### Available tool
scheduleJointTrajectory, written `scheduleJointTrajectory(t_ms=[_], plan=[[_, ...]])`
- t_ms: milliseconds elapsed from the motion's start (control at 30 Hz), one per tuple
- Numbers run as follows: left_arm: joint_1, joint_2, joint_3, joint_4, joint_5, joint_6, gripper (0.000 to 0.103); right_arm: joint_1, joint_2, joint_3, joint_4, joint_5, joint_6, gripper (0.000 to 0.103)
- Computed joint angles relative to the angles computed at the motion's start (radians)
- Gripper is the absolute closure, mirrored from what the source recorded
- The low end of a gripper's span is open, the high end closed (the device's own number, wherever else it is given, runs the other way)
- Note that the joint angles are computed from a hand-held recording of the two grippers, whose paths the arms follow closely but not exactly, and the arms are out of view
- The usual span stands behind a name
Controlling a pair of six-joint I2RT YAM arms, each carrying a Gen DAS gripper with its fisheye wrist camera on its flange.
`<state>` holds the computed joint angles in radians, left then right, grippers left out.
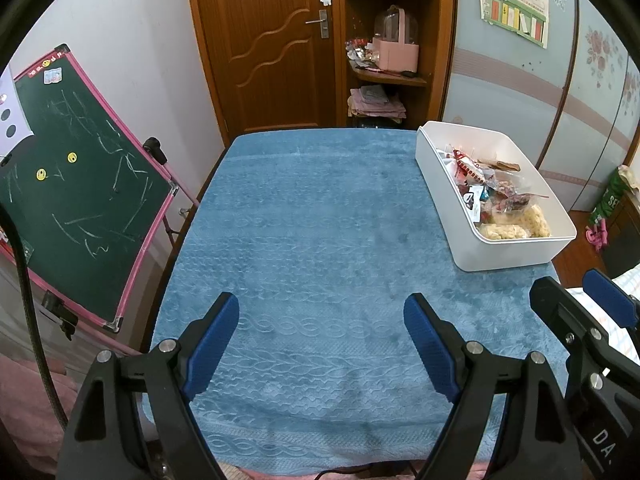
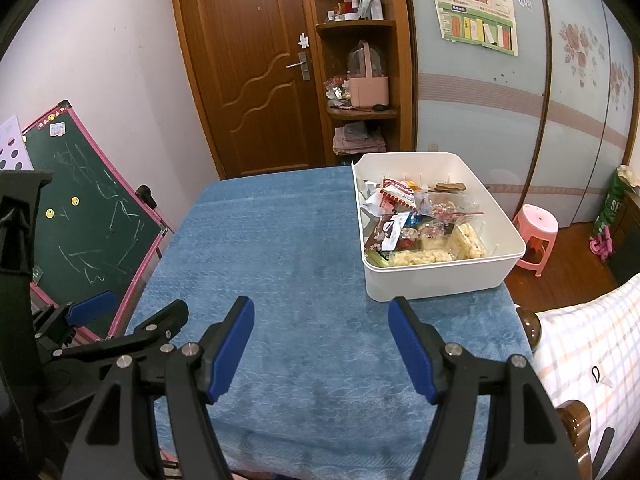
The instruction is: Organize snacks
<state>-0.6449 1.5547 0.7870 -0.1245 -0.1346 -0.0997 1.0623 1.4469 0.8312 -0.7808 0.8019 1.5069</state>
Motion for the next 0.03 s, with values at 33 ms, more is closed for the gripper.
scheduleJointTrajectory(t_ms=[33], plan=[[0.001, 0.001, 0.0, 0.001, 0.0, 0.001, 0.019, 0.0, 0.0, 0.0, 0.002, 0.0, -0.001, 0.032]])
